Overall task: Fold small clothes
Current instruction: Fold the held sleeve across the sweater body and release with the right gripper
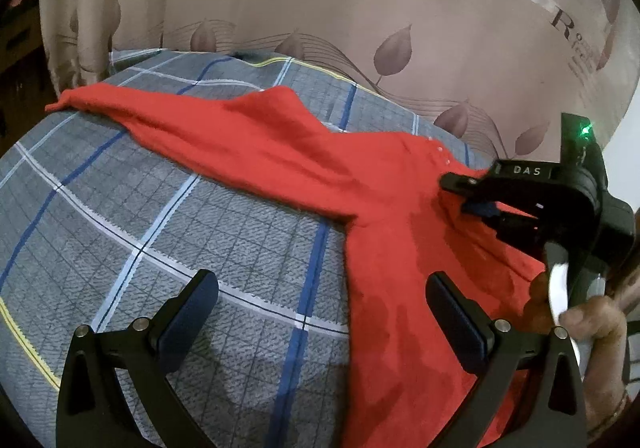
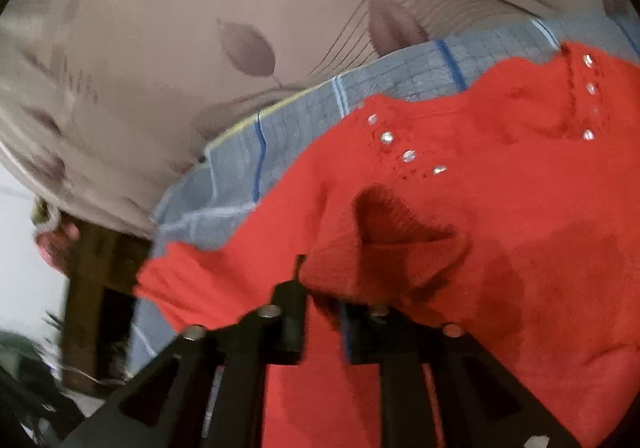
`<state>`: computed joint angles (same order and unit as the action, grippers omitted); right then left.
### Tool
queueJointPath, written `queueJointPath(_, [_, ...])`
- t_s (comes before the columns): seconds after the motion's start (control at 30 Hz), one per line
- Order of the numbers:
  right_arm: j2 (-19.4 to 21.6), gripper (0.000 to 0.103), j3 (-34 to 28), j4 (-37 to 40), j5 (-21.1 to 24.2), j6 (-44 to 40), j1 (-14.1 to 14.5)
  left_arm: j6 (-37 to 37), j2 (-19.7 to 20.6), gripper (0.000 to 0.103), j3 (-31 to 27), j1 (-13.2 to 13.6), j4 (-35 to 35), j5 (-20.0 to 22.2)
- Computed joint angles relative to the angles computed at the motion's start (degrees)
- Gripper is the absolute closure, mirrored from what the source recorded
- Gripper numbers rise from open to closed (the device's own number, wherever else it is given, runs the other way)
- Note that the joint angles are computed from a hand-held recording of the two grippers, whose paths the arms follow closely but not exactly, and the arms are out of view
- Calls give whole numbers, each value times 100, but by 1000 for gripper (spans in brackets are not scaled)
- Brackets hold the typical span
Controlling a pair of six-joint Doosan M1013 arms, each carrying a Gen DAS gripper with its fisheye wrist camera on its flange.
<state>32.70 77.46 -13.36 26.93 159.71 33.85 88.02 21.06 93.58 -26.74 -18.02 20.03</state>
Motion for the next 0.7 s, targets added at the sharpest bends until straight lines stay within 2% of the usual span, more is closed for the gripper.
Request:
queueJointPath(0.07, [76, 61, -213, -379, 343, -136, 103, -68, 10, 0, -15, -6, 65, 19])
queueJointPath(0.13, [203, 53, -551, -998, 954, -362, 258, -150, 16, 0, -25, -21, 174, 38])
queueJointPath(0.2, [236, 44, -703, -1043, 1133, -900, 338, -256, 22, 0, -33, -31, 299, 34])
queueJointPath(0.23, [156, 44, -612, -825, 880, -1209, 338, -310, 24, 0, -35, -37, 357, 29])
queueJointPath(0.27, [35, 43, -426, -500, 483, -1452, 301, -377, 23, 0, -31, -42, 421, 17])
queueJointPath(0.3, [-150, 40, -109, -92, -109, -1629, 254, -440, 22, 0, -27, -44, 469, 12])
queueJointPath(0.33, [-261, 39, 90, 17, -402, -1556, 229, -471, 28, 0, -32, -40, 475, 22])
queueJointPath(0.43, [-611, 38, 615, -858, -569, -185, 225, -516, 40, 0, -37, -17, 443, 54])
queueJointPath(0.53, [-1044, 37, 1254, -1999, -542, 1411, 279, -445, 51, 0, -42, 12, 287, 80])
queueJointPath(0.6, [-1307, 37, 1608, -2659, -309, 2230, 370, -372, 57, 0, -45, 25, 191, 100])
queueJointPath(0.7, [-1681, 37, 2060, -3295, 409, 2995, 559, -343, 58, 0, -42, 26, 152, 86])
